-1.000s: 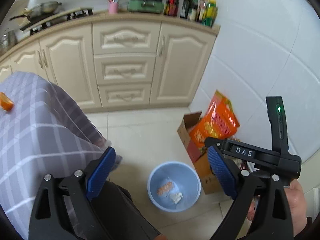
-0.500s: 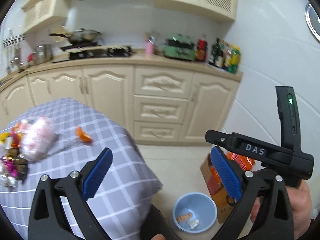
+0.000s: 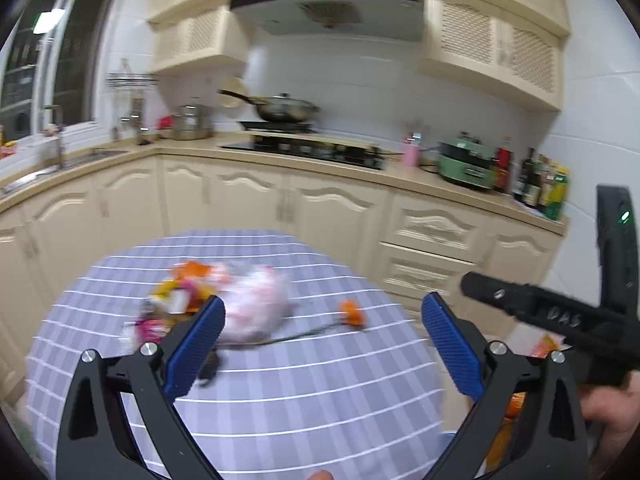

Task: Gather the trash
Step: 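Return both tools from the bin to the table, then grasp the clear plastic packet with the left tool while the right tool grasps the black snack packet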

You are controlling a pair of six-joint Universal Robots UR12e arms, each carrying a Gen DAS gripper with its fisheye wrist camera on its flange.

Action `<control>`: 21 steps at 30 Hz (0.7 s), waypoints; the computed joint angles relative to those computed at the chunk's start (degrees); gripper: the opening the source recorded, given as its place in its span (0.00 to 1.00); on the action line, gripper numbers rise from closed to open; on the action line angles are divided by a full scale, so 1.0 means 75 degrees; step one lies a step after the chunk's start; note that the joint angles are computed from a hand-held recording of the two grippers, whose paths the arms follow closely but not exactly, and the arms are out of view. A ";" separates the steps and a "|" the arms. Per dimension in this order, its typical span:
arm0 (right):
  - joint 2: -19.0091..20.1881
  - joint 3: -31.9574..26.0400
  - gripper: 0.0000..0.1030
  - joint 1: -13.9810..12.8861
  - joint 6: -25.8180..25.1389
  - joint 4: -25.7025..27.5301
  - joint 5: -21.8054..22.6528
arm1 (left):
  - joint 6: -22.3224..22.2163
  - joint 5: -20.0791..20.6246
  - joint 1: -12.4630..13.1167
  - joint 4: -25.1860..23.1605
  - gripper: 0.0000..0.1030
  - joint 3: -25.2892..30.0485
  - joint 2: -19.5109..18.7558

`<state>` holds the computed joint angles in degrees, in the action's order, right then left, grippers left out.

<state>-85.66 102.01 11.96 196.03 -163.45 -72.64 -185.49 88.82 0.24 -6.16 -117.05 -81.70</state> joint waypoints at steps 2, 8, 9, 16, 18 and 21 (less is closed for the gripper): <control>0.0136 -0.0193 0.94 0.0176 -0.0199 0.0124 0.0068 | -0.0056 0.0242 0.0175 -0.0047 0.94 -0.0143 0.0133; 0.0569 -0.0721 0.94 0.0712 -0.0943 0.0658 0.0359 | -0.0316 0.0813 0.0801 -0.0428 0.94 -0.0545 0.0422; 0.0646 -0.0806 0.94 0.0792 -0.1036 0.0769 0.0367 | -0.0324 0.0852 0.0903 -0.0543 0.94 -0.0604 0.0463; 0.1005 -0.1157 0.94 0.1073 -0.1279 0.1309 0.0363 | -0.0489 0.0702 0.1384 -0.1534 0.94 -0.0563 0.0295; 0.1065 -0.1200 0.94 0.1109 -0.1296 0.1426 0.0338 | -0.0474 0.0639 0.1426 -0.1768 0.93 -0.0443 0.0146; 0.1158 -0.1283 0.94 0.1157 -0.1271 0.1588 0.0301 | -0.0513 0.0368 0.1508 -0.2110 0.93 -0.0285 -0.0020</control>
